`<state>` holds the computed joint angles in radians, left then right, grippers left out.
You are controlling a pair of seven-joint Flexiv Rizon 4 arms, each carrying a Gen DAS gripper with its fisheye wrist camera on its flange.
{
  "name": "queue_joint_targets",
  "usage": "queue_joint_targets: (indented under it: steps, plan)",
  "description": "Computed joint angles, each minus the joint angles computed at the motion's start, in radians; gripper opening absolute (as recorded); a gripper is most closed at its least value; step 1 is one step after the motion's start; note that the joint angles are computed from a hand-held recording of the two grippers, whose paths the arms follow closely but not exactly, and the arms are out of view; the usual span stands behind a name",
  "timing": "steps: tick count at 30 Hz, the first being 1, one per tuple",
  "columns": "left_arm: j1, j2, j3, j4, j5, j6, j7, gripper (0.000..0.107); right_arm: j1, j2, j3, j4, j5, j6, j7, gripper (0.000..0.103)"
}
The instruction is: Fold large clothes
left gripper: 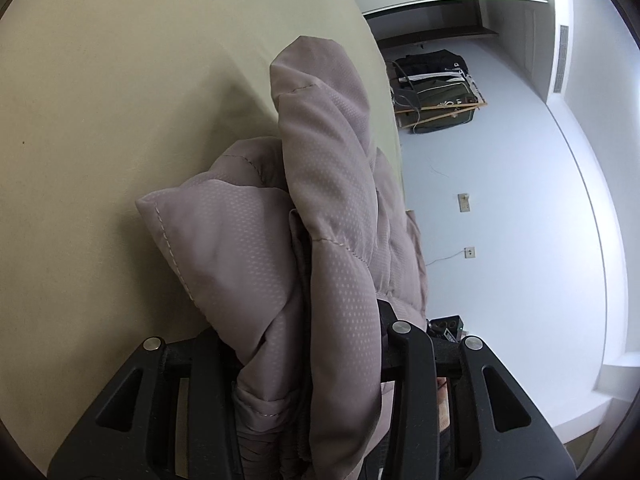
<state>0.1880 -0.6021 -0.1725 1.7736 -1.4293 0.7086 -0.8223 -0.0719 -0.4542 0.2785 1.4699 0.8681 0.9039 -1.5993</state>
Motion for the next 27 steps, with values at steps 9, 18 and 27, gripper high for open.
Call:
queue_joint_targets:
  steps: [9, 18, 27]
  plan:
    - [0.01, -0.053, -0.025, -0.024, -0.045, -0.003, 0.016, 0.042, -0.087, -0.056, 0.048, 0.016, 0.188, 0.016, -0.169, 0.038]
    - [-0.006, 0.032, 0.018, 0.111, -0.149, 0.017, 0.126, 0.052, -0.058, 0.004, 0.007, 0.076, 0.203, 0.053, -0.158, 0.05]
    - [-0.136, 0.232, 0.096, 0.254, -0.031, 0.321, 0.186, 0.07, 0.026, 0.229, -0.05, 0.289, 0.028, 0.253, -0.022, 0.086]
